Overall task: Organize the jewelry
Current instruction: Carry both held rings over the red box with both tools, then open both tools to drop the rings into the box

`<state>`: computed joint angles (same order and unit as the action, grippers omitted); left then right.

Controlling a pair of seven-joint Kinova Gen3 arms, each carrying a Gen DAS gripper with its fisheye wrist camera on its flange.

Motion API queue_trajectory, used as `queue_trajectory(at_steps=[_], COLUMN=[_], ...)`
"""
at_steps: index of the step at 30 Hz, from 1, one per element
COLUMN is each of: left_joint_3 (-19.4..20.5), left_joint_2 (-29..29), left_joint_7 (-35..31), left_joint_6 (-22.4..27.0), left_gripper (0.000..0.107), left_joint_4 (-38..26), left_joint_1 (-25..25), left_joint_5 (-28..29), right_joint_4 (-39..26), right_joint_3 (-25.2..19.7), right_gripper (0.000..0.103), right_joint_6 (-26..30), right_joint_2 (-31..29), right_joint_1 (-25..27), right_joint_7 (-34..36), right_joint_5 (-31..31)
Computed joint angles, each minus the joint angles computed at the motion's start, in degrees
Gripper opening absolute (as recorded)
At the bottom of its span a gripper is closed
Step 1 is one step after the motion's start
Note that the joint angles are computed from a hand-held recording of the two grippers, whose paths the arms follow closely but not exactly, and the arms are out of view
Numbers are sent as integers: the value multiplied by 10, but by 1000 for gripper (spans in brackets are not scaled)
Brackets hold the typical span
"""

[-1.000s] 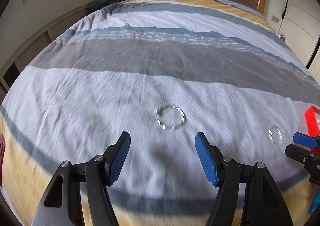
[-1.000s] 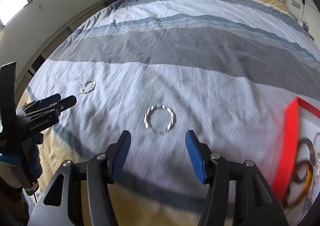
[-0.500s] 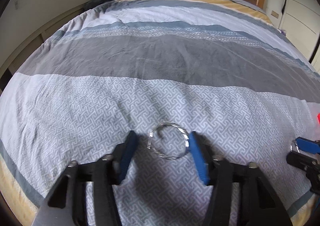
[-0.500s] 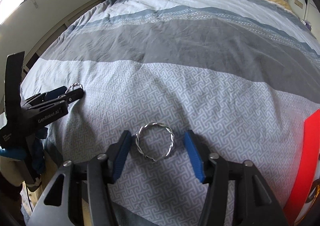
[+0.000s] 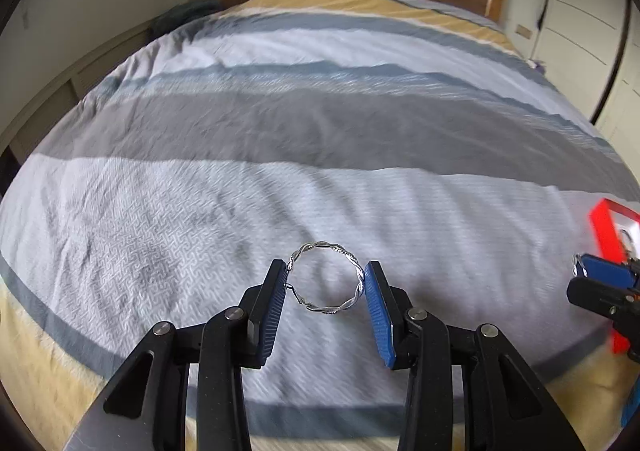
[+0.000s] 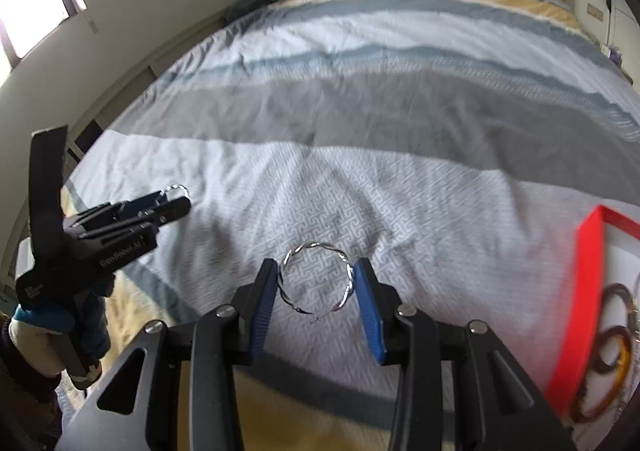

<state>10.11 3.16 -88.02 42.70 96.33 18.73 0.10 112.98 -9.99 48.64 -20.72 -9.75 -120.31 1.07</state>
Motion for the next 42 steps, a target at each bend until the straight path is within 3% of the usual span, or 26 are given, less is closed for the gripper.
queue_trajectory(at_steps=[8, 13, 19, 24, 31, 42], left_joint_3=[39, 77, 106, 106, 80, 69], left_joint_2=[-36, -19, 33, 77, 126, 142], left_joint_7=[-6, 23, 63, 75, 135, 150], left_joint_6=[26, 32, 43, 57, 86, 105], left_gripper=[39, 39, 40, 40, 40, 40], left_joint_4=[-24, -57, -102, -133, -166, -176], left_joint_1=[45, 102, 194, 260, 344, 366], left_joint_5=[31, 27, -5, -28, -94, -104], right_joint_4=[-19, -23, -4, 28, 61, 70], right_joint_3=[17, 71, 155, 215, 249, 256], right_gripper=[37, 37, 37, 37, 37, 38], right_joint_6=[101, 191, 259, 266, 251, 254], right_joint_2=[-109, -171, -217, -232, -230, -226], right_joint_1=[30, 65, 110, 132, 156, 187], right_joint_7=[12, 65, 144, 198, 243, 274], right_joint_5=[10, 31, 68, 77, 68, 55])
